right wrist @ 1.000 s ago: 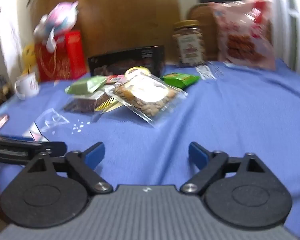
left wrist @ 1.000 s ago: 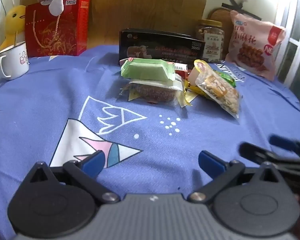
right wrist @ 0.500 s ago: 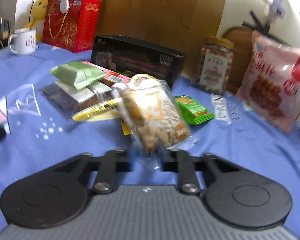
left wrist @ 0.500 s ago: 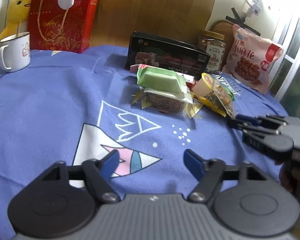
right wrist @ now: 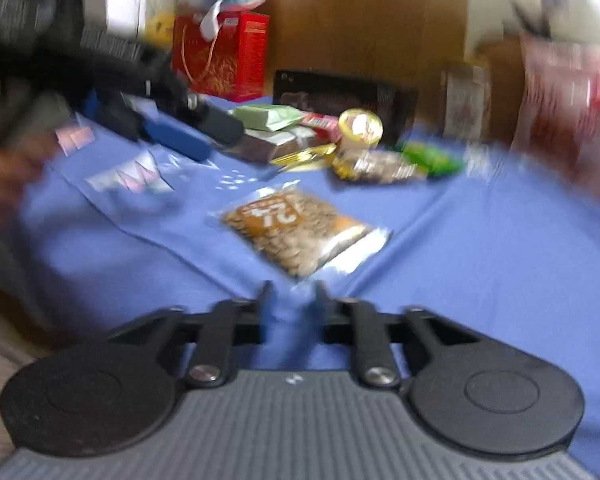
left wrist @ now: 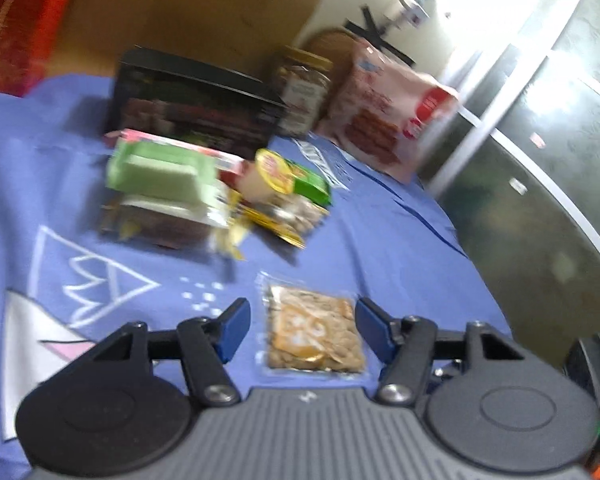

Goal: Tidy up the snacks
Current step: 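Move the left gripper to the clear nut bag with orange label, then close the left gripper on the nut bag and lift it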

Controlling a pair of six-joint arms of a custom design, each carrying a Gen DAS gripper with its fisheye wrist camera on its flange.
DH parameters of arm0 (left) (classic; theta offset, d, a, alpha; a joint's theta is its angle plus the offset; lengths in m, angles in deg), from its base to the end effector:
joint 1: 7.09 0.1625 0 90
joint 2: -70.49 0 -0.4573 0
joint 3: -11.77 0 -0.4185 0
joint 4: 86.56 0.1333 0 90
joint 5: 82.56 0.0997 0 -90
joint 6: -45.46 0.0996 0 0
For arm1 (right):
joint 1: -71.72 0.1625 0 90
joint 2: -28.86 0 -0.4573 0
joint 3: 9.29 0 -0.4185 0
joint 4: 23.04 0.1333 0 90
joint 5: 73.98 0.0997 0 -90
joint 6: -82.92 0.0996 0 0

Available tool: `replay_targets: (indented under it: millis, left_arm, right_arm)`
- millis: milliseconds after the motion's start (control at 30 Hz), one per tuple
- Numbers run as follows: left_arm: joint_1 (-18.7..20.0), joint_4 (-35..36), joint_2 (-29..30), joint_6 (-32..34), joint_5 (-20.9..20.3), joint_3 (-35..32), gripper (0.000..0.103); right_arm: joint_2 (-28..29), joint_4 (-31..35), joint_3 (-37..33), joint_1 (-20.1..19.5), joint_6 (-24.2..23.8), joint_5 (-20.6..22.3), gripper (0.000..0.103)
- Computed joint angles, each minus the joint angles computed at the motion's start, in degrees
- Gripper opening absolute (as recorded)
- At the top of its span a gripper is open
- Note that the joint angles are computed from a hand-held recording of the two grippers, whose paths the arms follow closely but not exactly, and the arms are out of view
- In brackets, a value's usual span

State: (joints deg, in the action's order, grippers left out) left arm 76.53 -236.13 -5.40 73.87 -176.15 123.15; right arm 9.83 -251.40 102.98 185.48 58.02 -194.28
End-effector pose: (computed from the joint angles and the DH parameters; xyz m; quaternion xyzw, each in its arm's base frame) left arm 0.0614 -0.5943 0.3130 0.2985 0.9309 -0.2105 0.0098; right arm 0.2936 -0.4607 -0.0963 0.2759 -0.8535 0.3679 0.2450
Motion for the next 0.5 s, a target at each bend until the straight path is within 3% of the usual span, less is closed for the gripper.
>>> replay_targets:
  millis: [67, 200, 233, 333, 500]
  left_arm:
    - [-0.53, -0.22, 0.37, -0.16, 1.02, 0.39, 0.059]
    - [-0.57, 1.46, 1.33, -1.24, 1.53, -0.33, 0.058]
    - [-0.68, 1.95, 1.62, -1.31, 2.1, -0.54, 0.054]
    - [-1.42, 2.55, 2.56, -1.79, 6.74, -0.36, 0.042]
    - [-0.72, 2.27, 3.04, -2.69, 5.84, -0.87, 0.041]
  right_arm:
    - [-1.78, -0.71, 1.9, -1.82, 7.71, 4.58, 0.044]
    - [-3.19, 0.27, 2.81, -4.63, 17.32, 10.68, 0.045]
    - [-3.38, 1.11, 2.62, -5.4, 19.46, 12.49, 0.045]
    - [-4.05, 2.31, 2.77, -6.98, 24.02, 14.93, 0.044]
    - [-4.15, 4.89, 0.35, -7.56, 29.07, 16.29, 0.043]
